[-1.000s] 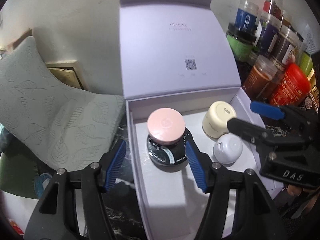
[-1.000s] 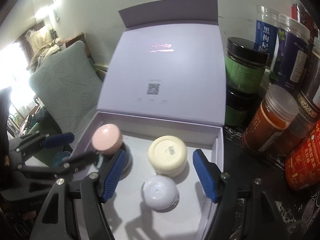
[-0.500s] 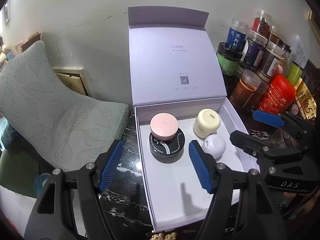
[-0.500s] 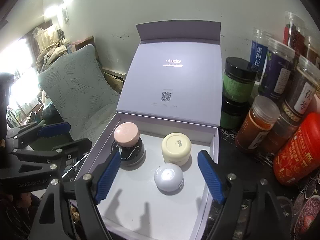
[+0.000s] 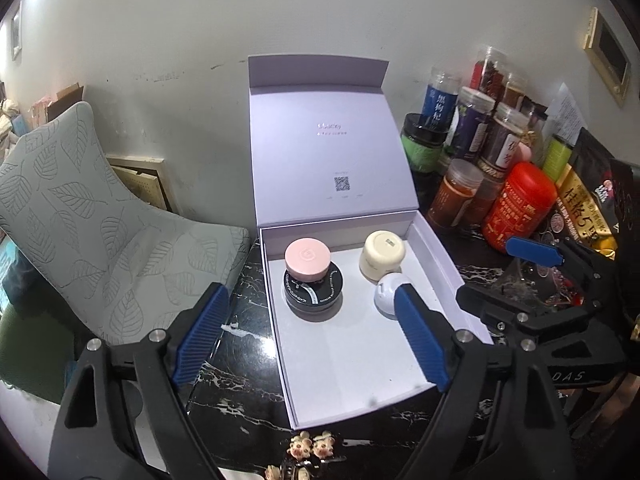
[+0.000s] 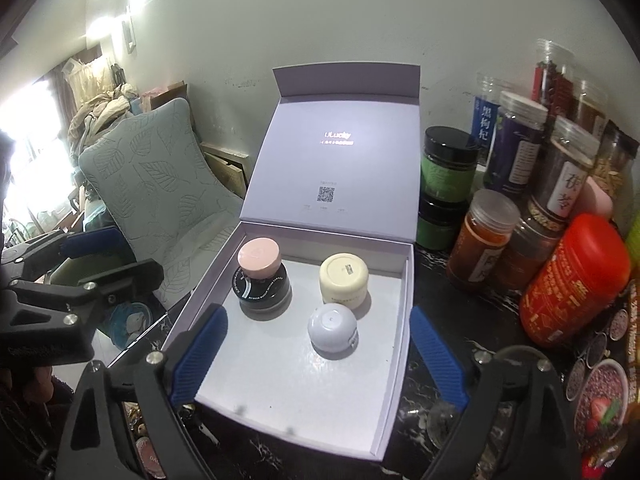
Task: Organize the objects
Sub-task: 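Withdraw both tools up out of the white box toward the table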
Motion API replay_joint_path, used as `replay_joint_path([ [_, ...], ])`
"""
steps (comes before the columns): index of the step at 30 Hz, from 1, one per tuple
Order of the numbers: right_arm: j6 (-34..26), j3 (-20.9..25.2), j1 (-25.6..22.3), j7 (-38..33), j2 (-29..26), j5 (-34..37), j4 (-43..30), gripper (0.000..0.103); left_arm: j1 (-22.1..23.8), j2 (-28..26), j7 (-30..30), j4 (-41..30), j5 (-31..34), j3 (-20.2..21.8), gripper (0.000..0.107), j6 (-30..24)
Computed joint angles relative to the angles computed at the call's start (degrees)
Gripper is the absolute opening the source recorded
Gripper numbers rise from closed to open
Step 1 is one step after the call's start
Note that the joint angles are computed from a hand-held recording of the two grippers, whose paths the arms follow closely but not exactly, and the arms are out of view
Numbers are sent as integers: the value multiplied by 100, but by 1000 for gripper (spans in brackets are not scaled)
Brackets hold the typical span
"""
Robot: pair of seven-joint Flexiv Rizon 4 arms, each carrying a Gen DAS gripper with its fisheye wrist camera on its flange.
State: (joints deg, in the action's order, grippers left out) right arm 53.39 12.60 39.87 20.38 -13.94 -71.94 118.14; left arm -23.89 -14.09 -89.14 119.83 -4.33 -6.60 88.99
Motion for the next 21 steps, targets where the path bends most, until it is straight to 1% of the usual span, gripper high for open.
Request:
replay_joint_path([
  [4,-220,94,79,-8,141,40,54,96,-30,167,-28,118,46,18,87,39],
  [8,-433,203,160,-9,250,94,93,99,11,365,17,318,12,-66,89,181],
  [12,-653,313,256,32,345,154,126,100,-96,569,-104,438,204,64,92,222],
  [14,-847,376,331,53,395,198,129,100,-236,670,-350,422,525,269,93,115],
  [15,-919,406,365,58,419,208,129,100,-251,721,-435,437,652,305,93,87],
  [17,-992,460,417,79,462,217,139,100,-183,834,-443,525,693,234,93,59],
  [21,-1168,558,537,65,494,292,131,100,-44,1032,-320,759,529,50,93,99],
])
